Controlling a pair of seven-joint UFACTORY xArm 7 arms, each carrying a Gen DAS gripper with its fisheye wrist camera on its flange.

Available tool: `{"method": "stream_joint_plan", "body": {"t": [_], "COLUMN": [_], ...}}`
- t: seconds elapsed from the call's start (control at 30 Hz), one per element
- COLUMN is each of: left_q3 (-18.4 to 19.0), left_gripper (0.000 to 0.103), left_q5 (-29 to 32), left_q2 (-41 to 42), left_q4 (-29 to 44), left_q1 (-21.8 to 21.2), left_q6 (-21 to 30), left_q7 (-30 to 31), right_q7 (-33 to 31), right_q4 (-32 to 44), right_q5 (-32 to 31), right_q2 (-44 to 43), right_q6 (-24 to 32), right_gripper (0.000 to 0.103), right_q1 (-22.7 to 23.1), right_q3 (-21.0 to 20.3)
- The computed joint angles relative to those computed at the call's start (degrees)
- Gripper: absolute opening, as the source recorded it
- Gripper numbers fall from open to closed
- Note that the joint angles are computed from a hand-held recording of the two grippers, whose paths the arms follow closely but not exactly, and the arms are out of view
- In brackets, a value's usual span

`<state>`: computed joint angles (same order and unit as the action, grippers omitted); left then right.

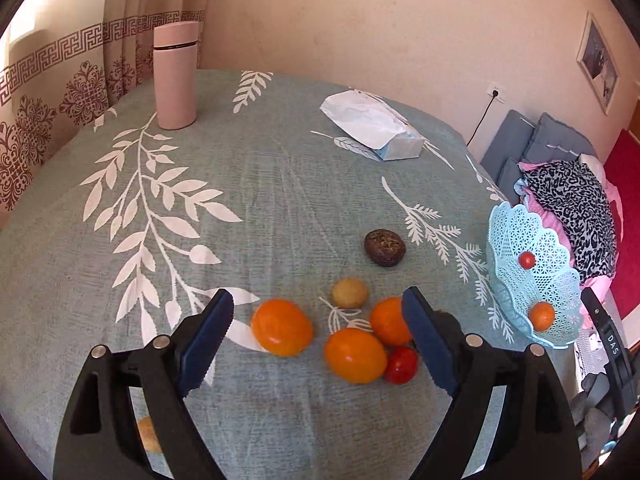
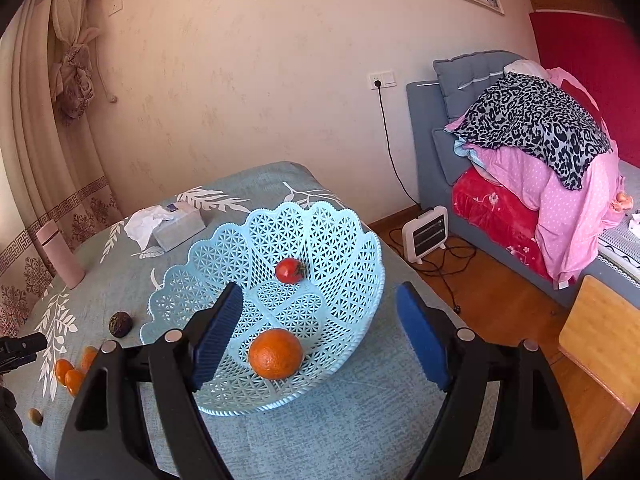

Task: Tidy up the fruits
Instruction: 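Grasp a large orange with the left tool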

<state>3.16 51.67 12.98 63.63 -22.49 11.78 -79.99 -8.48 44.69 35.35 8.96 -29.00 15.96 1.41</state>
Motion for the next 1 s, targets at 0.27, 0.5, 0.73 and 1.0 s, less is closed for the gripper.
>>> {"method": "stream_joint_plan", "body": {"t": [0.27, 0.5, 0.73, 1.0], "left_q3": [0.3, -0.1, -0.8, 5.1], "left_gripper": [0.085, 0.077, 0.056, 0.042], "left_q5": [1.0, -3.0, -13.0, -14.5], "left_q2": [-1.1, 1.9, 5.8, 5.0], "left_q4": [-4.0, -2.3, 0.8, -0.8], "left_q1": [2.6, 2.3, 1.5, -3.6], "left_q6": [-0.7, -2.0, -1.1, -3.2], "left_q7": [-2.8, 3.5, 15.2, 15.3], "right_q7": [-8.7, -14.7, -16.2, -22.0], "right_q4": [2.0, 3.7, 4.1, 4.5], "right_q5": [8.9, 14.4, 15.1, 19.5], "right_q2": [1.1, 2.0, 2.4, 2.6], "right_q6": [-1.1, -2.1, -2.6, -7.9], "right_gripper": [0.080, 0.080, 0.080, 0.080], "right_q1": [3.4, 4.6, 4.5, 6.6], "right_q3": [-0.8, -0.4, 0.1, 1.2]}}
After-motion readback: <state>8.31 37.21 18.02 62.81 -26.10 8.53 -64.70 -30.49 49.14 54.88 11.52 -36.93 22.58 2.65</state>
